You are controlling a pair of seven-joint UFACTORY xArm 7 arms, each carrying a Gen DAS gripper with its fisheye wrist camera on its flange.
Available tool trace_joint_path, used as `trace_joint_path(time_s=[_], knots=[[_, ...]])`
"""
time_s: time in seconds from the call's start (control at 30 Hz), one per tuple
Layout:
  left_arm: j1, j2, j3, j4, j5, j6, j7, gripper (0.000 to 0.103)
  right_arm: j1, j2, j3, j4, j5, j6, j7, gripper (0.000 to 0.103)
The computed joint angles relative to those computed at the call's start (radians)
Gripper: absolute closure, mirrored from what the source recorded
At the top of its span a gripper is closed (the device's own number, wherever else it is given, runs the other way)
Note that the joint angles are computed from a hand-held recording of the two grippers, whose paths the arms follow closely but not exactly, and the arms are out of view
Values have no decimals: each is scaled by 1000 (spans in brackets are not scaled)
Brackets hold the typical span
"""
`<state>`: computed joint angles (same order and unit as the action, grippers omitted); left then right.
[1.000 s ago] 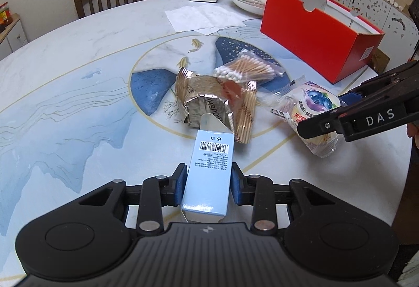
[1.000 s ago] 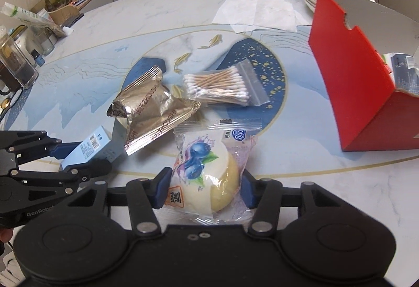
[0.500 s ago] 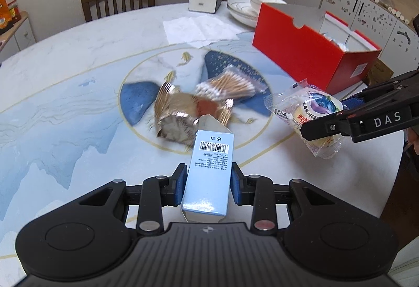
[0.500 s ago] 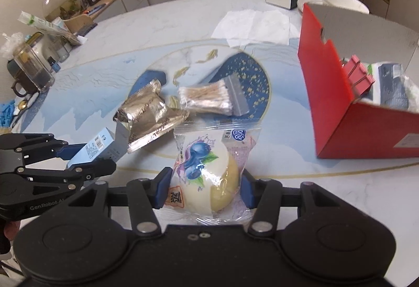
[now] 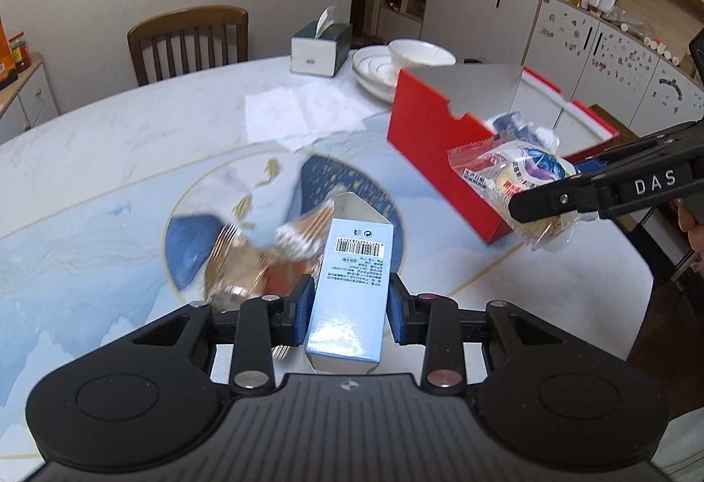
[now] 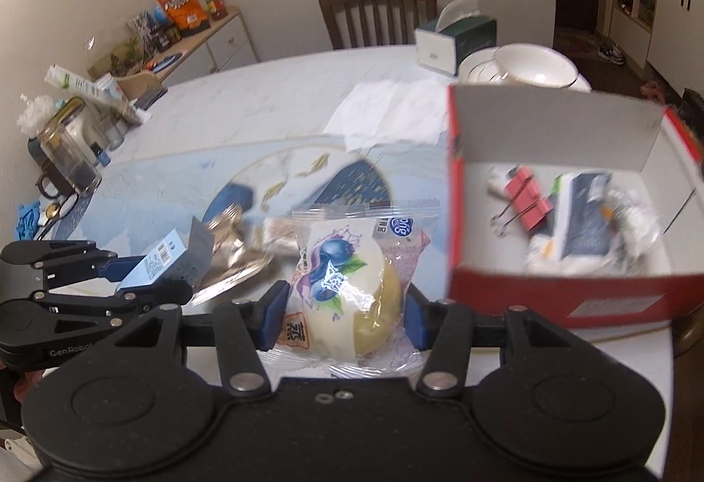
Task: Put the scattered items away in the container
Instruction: 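Carry the blue box and bread bag over the red box with both grippers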
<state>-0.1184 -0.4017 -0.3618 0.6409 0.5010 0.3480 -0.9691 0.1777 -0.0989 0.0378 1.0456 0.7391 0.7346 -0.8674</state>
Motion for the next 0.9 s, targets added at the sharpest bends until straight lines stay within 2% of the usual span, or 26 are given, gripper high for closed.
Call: trace_joint_path(time_s=[0.17, 0.33, 0.63, 0.9], knots=[[21, 64, -25, 90, 43, 15, -49, 70, -34, 47, -23, 83, 29, 24, -54, 51], [13, 144, -28, 190, 137, 41, -116, 70, -84, 110, -24, 171, 36, 28, -83, 51], [-75, 303, 16, 383, 286, 107, -178, 70, -175, 210, -8, 295, 32, 45, -104, 51], [-185, 453, 88, 558, 332, 158, -141, 70, -233, 271, 6, 354, 18, 46, -110, 51]])
